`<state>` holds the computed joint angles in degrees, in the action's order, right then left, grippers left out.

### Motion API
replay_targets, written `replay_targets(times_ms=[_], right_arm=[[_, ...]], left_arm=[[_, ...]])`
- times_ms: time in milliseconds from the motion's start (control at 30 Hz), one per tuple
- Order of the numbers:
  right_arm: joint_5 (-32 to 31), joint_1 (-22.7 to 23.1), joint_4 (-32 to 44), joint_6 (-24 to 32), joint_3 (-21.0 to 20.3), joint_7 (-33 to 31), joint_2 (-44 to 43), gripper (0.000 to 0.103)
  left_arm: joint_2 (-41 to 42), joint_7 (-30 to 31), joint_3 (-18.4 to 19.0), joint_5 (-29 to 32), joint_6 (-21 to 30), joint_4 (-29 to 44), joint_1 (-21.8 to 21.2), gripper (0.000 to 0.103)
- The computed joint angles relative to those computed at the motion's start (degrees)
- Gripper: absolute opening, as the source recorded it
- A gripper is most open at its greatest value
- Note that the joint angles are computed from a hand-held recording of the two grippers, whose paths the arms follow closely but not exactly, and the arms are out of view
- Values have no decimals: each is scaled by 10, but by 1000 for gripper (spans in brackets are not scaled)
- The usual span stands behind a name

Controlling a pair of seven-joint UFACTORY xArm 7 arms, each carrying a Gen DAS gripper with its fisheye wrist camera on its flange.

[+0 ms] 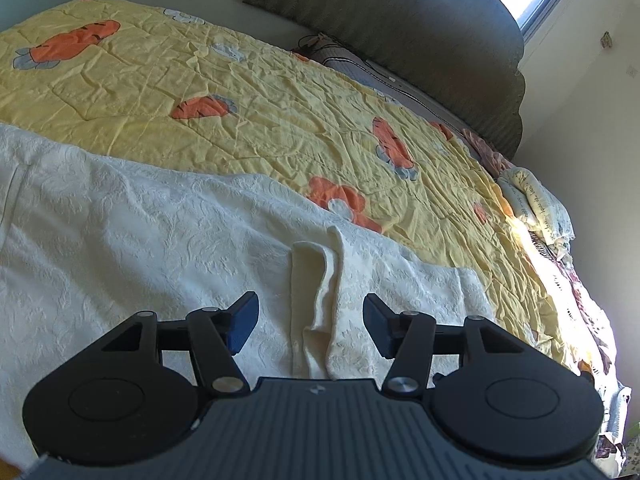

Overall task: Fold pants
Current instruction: 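Fold the gripped pants edge over with the left gripper while the right gripper holds, then open both grippers to release the folded edge onto the pants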

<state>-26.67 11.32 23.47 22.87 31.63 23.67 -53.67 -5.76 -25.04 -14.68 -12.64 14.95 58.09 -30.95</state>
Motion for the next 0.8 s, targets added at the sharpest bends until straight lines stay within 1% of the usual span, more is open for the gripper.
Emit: replay_targets(times_ms=[67,133,167,200,233,267,300,333,400,467,533,567,600,633,667,700,733,767,800], right_arm=[[-15,-21,6,17,23,4,0,47],[-33,-29,9,37,40,2,-2,45],[-38,-21,8,35,37,-7,2,40],[-42,-17,9,34,36,-11,7,23],[-55,-23,10,24,43,-13,14,12],[-65,-23,11,24,50,-20,17,9],[-71,-24,13,27,53,-23,19,8],[-73,-25,10,22,51,-17,15,7],[-50,-14,-2,-1,18,7,3,7],[-17,1,-16,-28,-24,26,-19,7],[12,14,-26,-43,-56,27,-33,7],[24,22,-30,-49,-70,21,-36,7],[32,24,-32,-53,-74,14,-37,7],[40,29,-32,-56,-78,7,-35,7],[50,36,-33,-57,-81,1,-32,7],[55,36,-33,-59,-78,-3,-29,7],[58,34,-31,-58,-72,-7,-25,7],[60,33,-28,-57,-66,-11,-18,7],[63,32,-28,-59,-62,-13,-12,7]], left_arm=[[-4,45,10,-53,7,0,-14,60],[-6,114,24,-135,21,5,-33,61],[-5,150,31,-180,32,10,-40,63],[-2,186,35,-228,47,17,-46,63],[1,220,39,-277,66,24,-49,63],[4,250,40,-320,85,30,-49,64],[7,267,38,-346,102,35,-45,64],[9,273,34,-359,114,38,-40,64],[13,280,27,-380,132,41,-31,65],[19,301,22,-418,138,44,-25,70],[36,309,17,-447,141,56,-19,71],[49,319,14,-466,140,68,-16,71],[61,325,9,-477,131,76,-14,71],[76,309,3,-470,112,86,-12,71],[87,286,-2,-455,94,91,-11,65],[97,271,-7,-450,73,94,-10,58],[105,239,-9,-431,57,95,-9,33],[109,216,-1,-417,47,94,-17,13],[107,216,-17,-413,32,87,-4,7]])
